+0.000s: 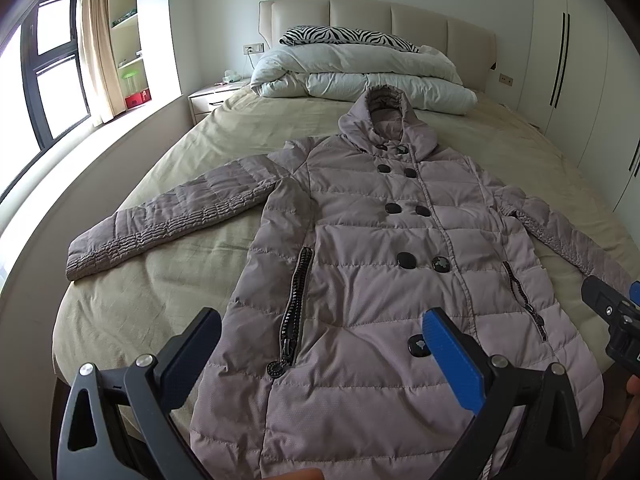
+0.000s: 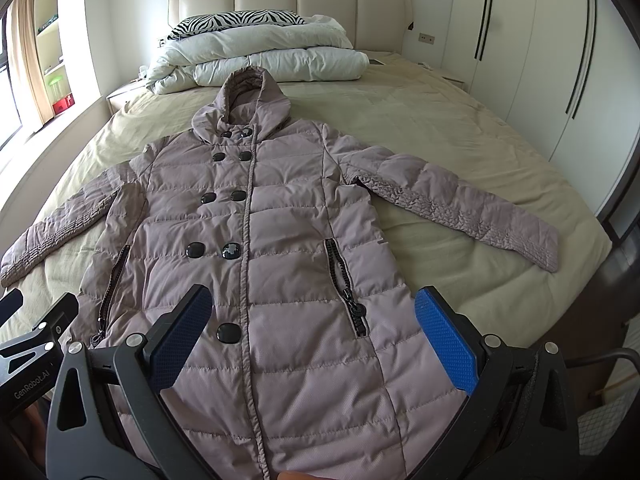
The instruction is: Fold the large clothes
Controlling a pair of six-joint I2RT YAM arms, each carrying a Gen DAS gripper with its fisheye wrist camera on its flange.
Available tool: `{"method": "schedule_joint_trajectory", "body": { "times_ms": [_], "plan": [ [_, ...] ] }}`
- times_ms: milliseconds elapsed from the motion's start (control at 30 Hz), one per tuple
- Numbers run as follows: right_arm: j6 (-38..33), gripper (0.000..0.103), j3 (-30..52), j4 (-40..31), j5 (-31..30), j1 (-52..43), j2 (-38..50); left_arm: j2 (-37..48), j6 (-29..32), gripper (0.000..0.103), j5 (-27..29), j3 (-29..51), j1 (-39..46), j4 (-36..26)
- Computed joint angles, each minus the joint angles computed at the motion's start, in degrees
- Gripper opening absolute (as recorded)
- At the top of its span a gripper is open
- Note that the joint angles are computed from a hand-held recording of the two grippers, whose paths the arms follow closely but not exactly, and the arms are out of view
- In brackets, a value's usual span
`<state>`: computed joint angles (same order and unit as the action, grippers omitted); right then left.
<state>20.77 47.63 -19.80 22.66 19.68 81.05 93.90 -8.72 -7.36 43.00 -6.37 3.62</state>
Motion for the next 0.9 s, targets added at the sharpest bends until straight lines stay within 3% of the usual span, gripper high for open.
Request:
{"method": "schedule_joint_trajectory", "body": {
  "times_ms": [900],
  "plan": [
    [0.0,0.103,0.1,-0.8,0.1,0.1,-0.8,0.7,-0.1,0.103,-1.0,0.2,-0.7,0.6]
  ]
}}
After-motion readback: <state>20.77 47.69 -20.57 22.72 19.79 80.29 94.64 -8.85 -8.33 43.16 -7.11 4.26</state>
